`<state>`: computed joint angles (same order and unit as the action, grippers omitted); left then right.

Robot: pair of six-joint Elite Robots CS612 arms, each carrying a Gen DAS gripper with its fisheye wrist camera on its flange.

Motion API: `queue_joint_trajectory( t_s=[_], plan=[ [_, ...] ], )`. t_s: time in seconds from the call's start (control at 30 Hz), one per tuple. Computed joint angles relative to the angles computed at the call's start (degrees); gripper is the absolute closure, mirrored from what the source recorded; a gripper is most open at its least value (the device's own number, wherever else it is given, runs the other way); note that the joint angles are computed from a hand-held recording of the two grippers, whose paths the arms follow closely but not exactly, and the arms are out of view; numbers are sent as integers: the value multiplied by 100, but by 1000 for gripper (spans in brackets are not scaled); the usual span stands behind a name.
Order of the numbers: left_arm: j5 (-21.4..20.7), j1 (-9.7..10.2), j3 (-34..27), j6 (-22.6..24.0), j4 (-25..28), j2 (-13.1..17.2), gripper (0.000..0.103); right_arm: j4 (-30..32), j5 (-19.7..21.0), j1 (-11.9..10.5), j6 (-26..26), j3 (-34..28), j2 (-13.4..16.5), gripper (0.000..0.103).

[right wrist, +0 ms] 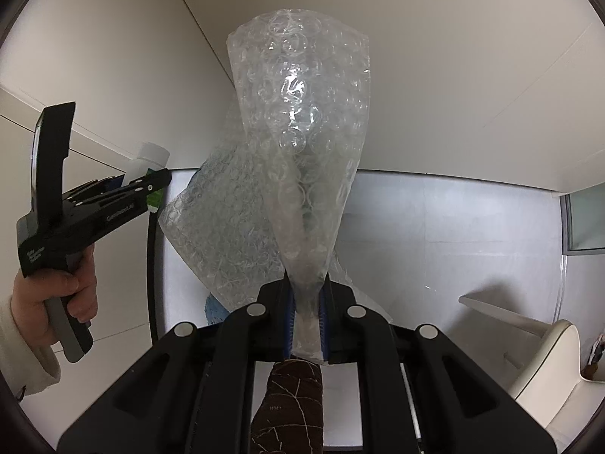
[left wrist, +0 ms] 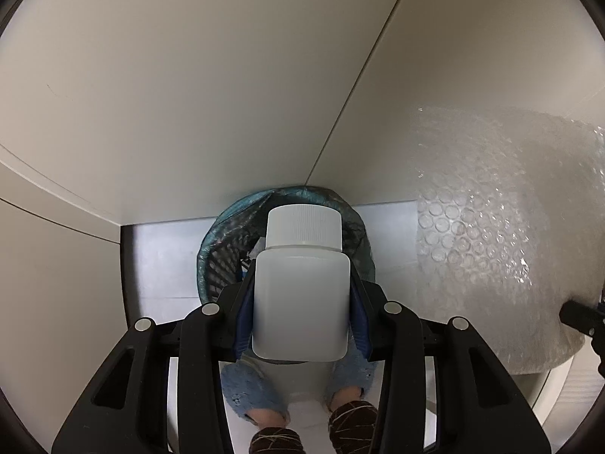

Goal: Collect trash
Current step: 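Open the left gripper to drop the bottle while the right gripper drops the bubble wrap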

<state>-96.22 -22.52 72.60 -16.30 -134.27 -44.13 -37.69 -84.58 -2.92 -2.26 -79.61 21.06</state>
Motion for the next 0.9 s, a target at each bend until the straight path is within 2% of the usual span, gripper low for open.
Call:
queue_joint_trajectory(
  t_s=[0.07,0.17,0.33,0.47,0.6,0.9],
  plan=[
    [8,7,-5,-24,-39,20,57,-2,-3,-2,6,36,-29,94],
    [82,-18,62,-74,-135,-14,40,-66,-28,50,42,133,-82,94],
    [244,-42,204,-132,-203,-153,25,-162,-6,99,-42,203,-94,94],
    [338,18,334,-162,-222,-288,13,-229,85,136,-150,218,-40,94],
    [453,75,448,-168,-256,-419,6,-421,149,217,-215,299,8,94],
    [605,198,588,-159,-116,-528,6,-787,277,300,-485,388,346,93]
  ],
)
